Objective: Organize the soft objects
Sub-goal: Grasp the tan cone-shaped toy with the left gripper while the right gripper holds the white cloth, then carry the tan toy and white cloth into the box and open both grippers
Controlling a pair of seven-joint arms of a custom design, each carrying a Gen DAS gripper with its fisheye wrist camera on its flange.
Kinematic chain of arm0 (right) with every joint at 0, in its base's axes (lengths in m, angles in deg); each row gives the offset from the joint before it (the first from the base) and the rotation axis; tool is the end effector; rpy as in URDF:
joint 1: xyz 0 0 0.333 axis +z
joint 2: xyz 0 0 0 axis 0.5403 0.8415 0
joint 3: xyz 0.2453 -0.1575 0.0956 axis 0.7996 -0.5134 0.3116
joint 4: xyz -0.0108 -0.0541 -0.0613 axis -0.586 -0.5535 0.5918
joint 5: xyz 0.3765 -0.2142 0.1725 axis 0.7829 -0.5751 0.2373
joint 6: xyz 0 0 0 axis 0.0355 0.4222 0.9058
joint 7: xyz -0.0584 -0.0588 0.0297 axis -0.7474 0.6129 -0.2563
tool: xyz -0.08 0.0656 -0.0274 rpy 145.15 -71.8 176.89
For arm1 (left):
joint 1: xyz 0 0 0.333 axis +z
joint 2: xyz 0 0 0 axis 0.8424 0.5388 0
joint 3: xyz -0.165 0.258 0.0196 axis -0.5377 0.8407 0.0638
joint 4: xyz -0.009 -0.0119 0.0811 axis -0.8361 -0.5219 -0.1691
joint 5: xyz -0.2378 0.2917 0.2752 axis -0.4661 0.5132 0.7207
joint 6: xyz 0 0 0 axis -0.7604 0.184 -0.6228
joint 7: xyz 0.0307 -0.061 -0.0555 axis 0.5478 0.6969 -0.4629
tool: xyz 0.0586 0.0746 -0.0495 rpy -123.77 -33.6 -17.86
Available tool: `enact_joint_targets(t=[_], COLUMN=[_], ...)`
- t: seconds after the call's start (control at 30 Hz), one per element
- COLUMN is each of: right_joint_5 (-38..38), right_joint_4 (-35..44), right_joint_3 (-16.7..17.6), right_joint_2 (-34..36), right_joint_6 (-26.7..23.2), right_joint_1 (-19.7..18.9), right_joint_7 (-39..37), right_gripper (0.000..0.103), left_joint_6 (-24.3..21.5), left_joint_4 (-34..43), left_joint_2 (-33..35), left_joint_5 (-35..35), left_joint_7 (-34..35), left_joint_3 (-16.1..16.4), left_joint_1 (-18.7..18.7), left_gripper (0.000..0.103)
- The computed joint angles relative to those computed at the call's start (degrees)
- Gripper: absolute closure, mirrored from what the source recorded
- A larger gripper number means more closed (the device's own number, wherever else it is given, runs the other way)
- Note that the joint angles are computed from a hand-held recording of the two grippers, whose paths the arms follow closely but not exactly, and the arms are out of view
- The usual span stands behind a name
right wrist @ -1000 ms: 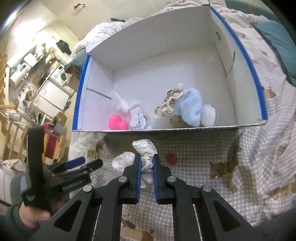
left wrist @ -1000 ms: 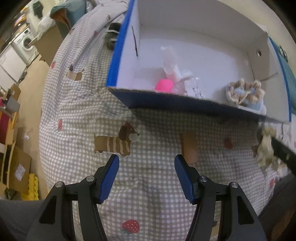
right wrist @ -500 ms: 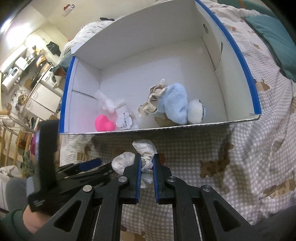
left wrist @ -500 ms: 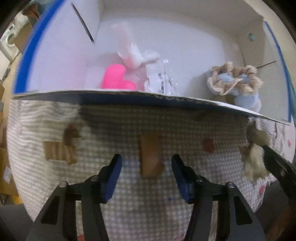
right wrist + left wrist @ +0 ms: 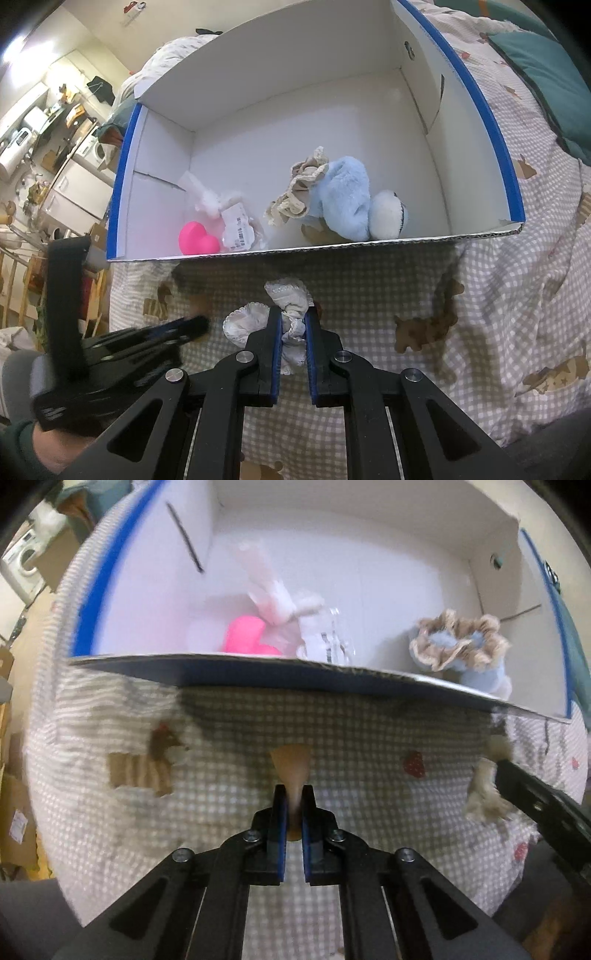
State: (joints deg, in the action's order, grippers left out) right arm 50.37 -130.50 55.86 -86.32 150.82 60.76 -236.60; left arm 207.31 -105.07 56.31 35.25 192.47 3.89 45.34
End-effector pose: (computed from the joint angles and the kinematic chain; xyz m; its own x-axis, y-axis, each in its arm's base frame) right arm 0.3902 0.4066 0.4145 -0.3912 -0.8467 -0.3607 -0.7629 0.5176 -0.3874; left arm 0.4466 -0.1481 0.4085 -0.4719 -0.8761 0.0987 -0.8647 0.4381 -0.2456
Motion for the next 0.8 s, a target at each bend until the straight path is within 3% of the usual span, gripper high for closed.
enact_joint_targets(t=[0.3,0.47,0.63,0.8], right_joint_5=[-2.15,-7.45,-18.35,-22.41], right_joint_4=[2.49,2.04,2.6,3.64], right_joint_3=[0.52,1.67,4.69,4.56], right_joint_2=[1.35,-0.39,-2.63,-2.92], right_joint_6=[-2.81,-0.99,-1.73,-3.52], right_joint_1=[0.76,0.39,-1.77,-2.14], right_joint_7=[-1.02,1.92,8.05,9.17], right_gripper=[0.09,0.09,0.09,0.09], left_joint_6=[-2.28,-2.69,1.93,3.72], left_joint_4=[-3.53,-6.02,-4.64,-1.15], left_joint_2=[-10.75,-16.1,-15.17,-12.06], left_joint_5=[0.21,-0.78,-2.14,-2.83], left_joint_7=[-0.03,1.66,2.93,3.68], left_joint_3=[2.41,4.19,4.4,4.44], left_joint_1=[1.43,1.91,1.64,0.86], left_gripper=[0.097,0.097,0.097,0.097])
